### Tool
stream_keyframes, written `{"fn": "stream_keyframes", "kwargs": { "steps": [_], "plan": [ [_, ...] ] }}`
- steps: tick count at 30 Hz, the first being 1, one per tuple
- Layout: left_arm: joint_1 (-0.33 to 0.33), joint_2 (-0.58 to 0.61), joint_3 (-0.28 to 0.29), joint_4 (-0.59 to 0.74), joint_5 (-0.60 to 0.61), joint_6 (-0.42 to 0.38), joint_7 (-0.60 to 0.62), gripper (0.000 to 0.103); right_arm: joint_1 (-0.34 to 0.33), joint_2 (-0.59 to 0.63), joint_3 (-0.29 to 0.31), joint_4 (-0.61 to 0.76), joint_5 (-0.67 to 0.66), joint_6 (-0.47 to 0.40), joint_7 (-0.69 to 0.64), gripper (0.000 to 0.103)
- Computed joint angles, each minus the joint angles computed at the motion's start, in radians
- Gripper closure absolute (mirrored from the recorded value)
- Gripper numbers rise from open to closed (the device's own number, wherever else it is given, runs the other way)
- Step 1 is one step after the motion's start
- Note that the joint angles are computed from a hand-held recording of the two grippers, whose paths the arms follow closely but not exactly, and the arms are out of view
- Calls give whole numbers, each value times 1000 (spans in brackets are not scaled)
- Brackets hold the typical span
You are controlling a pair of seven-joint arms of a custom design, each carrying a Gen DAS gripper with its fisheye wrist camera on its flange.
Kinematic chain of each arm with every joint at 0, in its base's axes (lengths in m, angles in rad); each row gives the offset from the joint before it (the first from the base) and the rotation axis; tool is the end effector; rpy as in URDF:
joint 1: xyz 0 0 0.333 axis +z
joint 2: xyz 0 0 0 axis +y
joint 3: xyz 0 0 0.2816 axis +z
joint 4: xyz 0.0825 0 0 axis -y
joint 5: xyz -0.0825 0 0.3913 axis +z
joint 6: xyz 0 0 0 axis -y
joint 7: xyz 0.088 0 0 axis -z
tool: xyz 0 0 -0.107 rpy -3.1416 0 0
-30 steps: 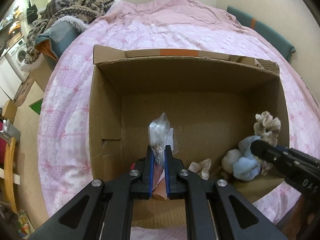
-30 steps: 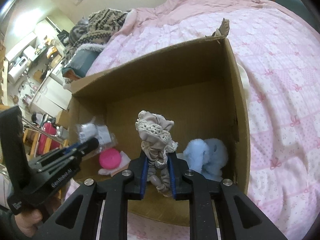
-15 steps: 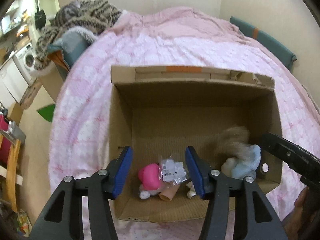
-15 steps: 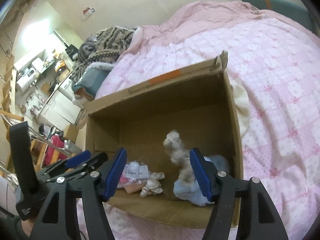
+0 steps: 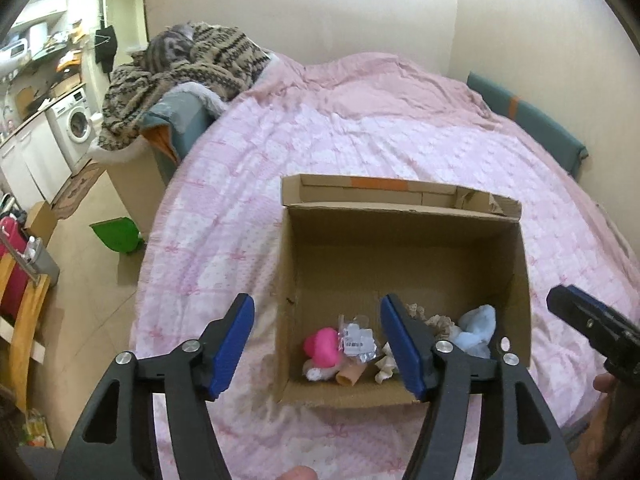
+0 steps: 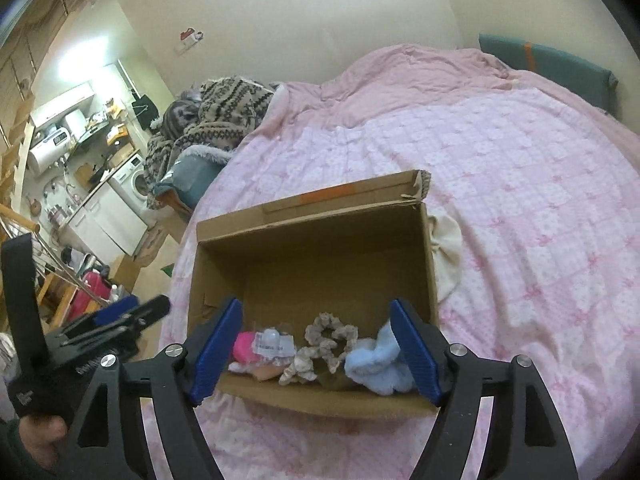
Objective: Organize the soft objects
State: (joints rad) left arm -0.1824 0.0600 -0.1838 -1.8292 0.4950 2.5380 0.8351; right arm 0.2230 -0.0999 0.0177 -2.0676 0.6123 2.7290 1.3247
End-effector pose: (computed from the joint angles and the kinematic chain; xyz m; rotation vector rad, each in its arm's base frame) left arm 0.5879 -0.2288 0.5323 -1.8356 1.7338 -0.6978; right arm 0.5700 0.1179 0.5232 -1.6421 1.6119 -0.2538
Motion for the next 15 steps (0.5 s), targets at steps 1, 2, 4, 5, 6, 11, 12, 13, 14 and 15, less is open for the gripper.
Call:
{"fn": "stream_keyframes", "kwargs": {
  "steps": [1,2,4,5,6,11,12,13,14,15],
  "plan": [
    [3,-24,2,-26,-5,11,-4,36,-1,-7,1,-5,-9,-2,8,19],
    [6,-48,2,-51,-8,18,-6,33,-2,-22,3,-20,-20,-3,16,17],
    [11,-92,1,-99,-10,33,-16,27,-1,-53,5,-51,-38,2,35,7],
    [15,-111,0,-121,-15,43,-16,27,2,-75,2,-74,-31,8,31,5],
    [18,-133,-1,-146,-23,52,-13,25,5,-89,2,-89,-33,11,32,4],
    [33,-211,-17,-234,-23,69,-39,13,5,-152,8,-154,-79,26,84,0],
    [36,-223,-20,-249,-16,72,-45,13,9,-157,5,-159,-79,28,88,0],
    [38,-234,-25,-262,-4,72,-53,13,15,-165,1,-167,-73,33,85,0],
    [42,-244,-29,-273,10,72,-62,13,16,-174,3,-176,-79,38,90,0],
    [44,-252,-34,-283,20,72,-71,13,14,-179,8,-184,-94,44,99,0]
  ]
}}
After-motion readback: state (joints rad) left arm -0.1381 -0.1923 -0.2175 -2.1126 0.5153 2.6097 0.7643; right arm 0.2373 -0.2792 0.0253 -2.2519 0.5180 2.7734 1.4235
